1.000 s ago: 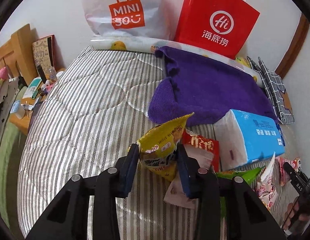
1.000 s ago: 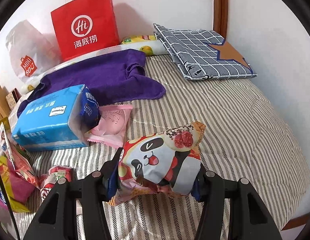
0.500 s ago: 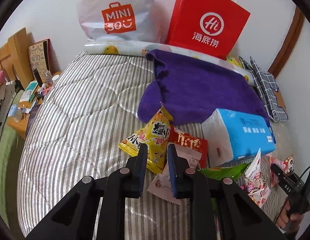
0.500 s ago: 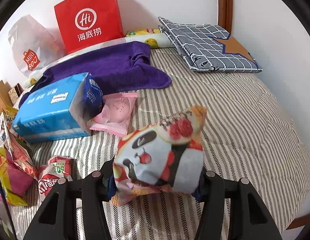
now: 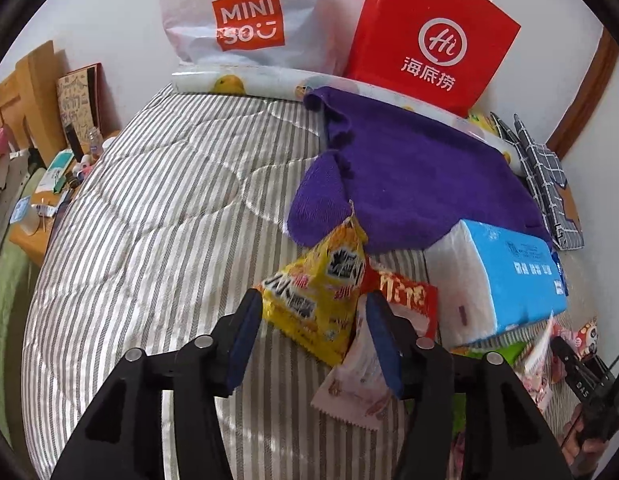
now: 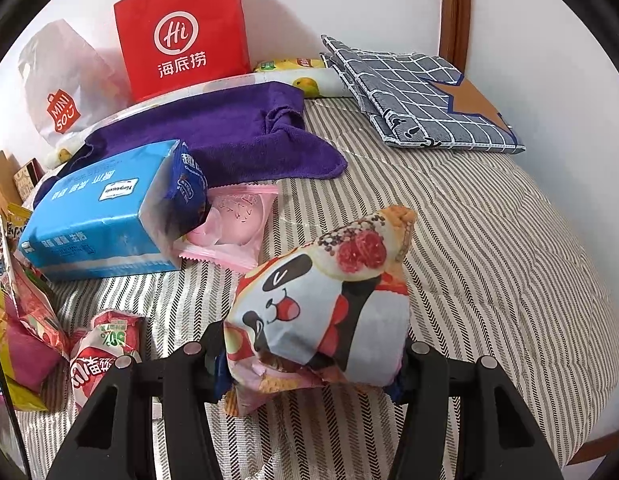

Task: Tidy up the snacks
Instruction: 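Carry the yellow chip bag and panda bag over the purple towel with both tools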

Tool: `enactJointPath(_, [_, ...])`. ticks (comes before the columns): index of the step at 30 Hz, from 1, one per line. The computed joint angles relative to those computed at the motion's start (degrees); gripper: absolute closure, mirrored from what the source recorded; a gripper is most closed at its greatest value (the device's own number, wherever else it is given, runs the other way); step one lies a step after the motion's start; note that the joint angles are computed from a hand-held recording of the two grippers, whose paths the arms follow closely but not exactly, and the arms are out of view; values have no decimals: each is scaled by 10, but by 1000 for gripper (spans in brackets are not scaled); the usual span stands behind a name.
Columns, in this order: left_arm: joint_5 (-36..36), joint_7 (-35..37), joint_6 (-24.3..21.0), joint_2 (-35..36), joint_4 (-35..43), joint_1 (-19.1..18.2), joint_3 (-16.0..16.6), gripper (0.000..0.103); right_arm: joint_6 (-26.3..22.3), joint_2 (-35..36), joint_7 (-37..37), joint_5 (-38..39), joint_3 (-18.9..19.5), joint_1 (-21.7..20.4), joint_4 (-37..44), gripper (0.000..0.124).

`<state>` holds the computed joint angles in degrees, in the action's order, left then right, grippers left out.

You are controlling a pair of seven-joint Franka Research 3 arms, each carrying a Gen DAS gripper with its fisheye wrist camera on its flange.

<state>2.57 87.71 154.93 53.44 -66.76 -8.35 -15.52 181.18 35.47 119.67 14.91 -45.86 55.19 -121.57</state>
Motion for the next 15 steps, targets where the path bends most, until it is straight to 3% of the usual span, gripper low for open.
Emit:
enactJointPath(5, [7, 2, -47, 55, 93, -21, 10, 48, 3, -1, 1, 0, 2, -2, -2, 70])
enactJointPath(10, [33, -19, -41, 71, 114, -44, 42, 51, -6, 9, 9, 2, -18, 20, 1, 70])
enactJointPath(15, [45, -25, -17, 60, 92, -42, 42, 59, -3, 5, 10, -3, -11, 12, 0, 70])
